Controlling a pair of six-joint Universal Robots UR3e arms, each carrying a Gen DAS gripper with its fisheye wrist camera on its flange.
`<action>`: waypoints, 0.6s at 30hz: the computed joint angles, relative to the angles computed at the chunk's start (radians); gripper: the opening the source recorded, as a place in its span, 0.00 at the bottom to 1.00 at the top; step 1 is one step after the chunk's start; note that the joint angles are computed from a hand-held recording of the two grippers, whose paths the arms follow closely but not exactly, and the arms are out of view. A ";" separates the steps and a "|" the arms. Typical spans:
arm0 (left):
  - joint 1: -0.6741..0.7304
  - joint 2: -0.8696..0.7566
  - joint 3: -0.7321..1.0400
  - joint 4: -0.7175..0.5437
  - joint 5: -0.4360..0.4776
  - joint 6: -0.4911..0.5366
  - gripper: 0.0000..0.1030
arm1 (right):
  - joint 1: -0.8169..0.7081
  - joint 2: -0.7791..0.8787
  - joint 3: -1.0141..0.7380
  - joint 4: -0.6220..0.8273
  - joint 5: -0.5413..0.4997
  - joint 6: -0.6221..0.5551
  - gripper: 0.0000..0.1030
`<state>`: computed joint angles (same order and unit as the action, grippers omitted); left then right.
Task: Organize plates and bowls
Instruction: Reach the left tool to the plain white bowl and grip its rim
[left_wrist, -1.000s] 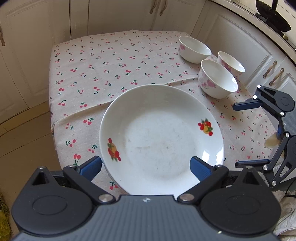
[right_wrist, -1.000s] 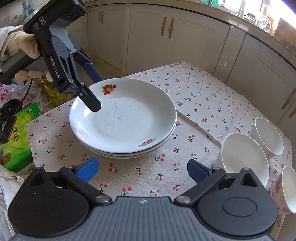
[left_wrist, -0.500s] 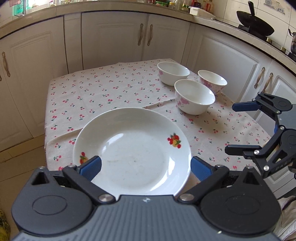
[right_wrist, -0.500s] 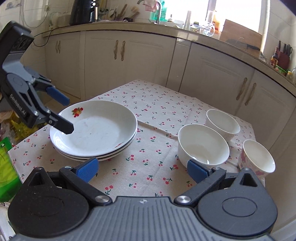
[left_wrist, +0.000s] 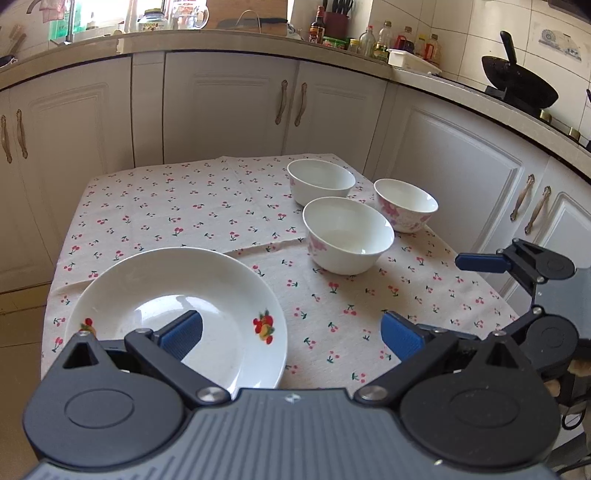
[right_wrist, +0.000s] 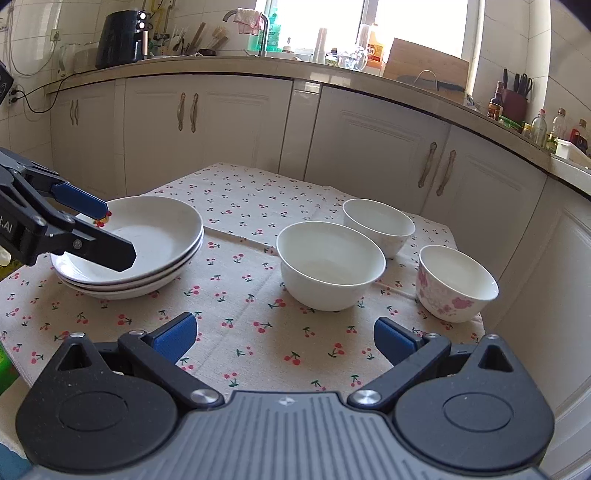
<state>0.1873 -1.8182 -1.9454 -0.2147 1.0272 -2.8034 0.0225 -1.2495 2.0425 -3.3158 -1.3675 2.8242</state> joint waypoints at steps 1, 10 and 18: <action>-0.018 -0.018 0.029 -0.010 0.014 -0.014 0.99 | -0.009 0.006 -0.001 -0.004 0.003 0.001 1.00; -0.154 -0.217 0.397 -0.194 0.116 0.037 0.99 | -0.073 0.105 -0.097 0.014 0.060 -0.011 1.00; -0.226 -0.487 0.888 -0.469 0.157 0.085 0.99 | -0.061 0.237 -0.246 0.018 0.041 -0.022 1.00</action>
<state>-0.0392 -2.3054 -1.0570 -0.6842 1.1844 -2.7184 -0.0386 -1.0125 1.7963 -3.2976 -1.3262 2.8018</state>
